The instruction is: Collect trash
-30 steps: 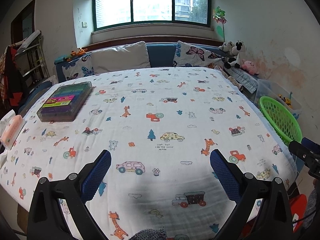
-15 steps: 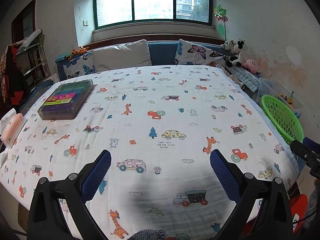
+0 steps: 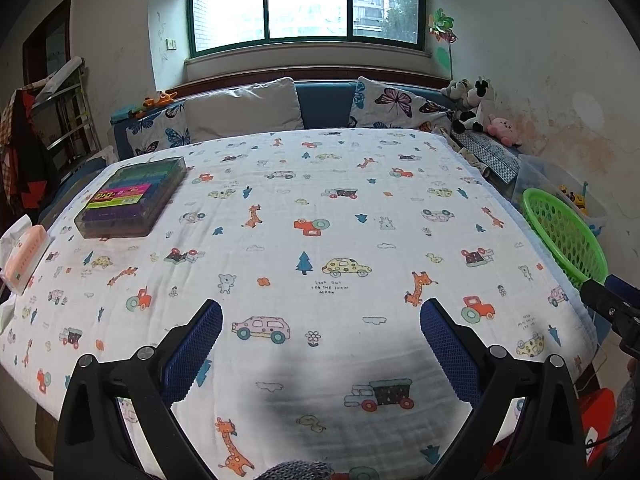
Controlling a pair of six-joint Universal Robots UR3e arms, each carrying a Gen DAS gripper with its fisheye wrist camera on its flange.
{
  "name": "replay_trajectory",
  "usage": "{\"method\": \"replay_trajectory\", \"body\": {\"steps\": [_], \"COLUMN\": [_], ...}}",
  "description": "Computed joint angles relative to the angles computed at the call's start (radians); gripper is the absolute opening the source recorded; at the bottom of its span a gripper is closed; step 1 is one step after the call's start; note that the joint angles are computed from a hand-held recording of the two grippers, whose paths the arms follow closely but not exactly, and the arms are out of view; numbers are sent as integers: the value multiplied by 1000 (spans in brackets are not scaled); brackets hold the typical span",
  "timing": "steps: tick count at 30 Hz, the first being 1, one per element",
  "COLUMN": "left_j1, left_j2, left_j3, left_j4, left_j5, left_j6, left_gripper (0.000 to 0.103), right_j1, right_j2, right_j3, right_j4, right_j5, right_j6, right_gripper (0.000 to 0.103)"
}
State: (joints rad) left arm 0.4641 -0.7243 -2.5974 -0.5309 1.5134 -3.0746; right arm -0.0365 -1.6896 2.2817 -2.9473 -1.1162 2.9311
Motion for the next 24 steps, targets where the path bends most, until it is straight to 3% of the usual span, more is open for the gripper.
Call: {"method": "replay_trajectory", "body": {"steps": [24], "left_j1": [-27], "left_j2": [-33], "left_j3": [-2], "left_j4": [31], "left_j5": [21], "left_j6": [-14], "left_gripper": [96], "right_j1": [10], "right_j2": [13], "right_j3": [-18], "right_j4": [11], "right_j5": [3], "right_j6": [2], "right_gripper": [97]}}
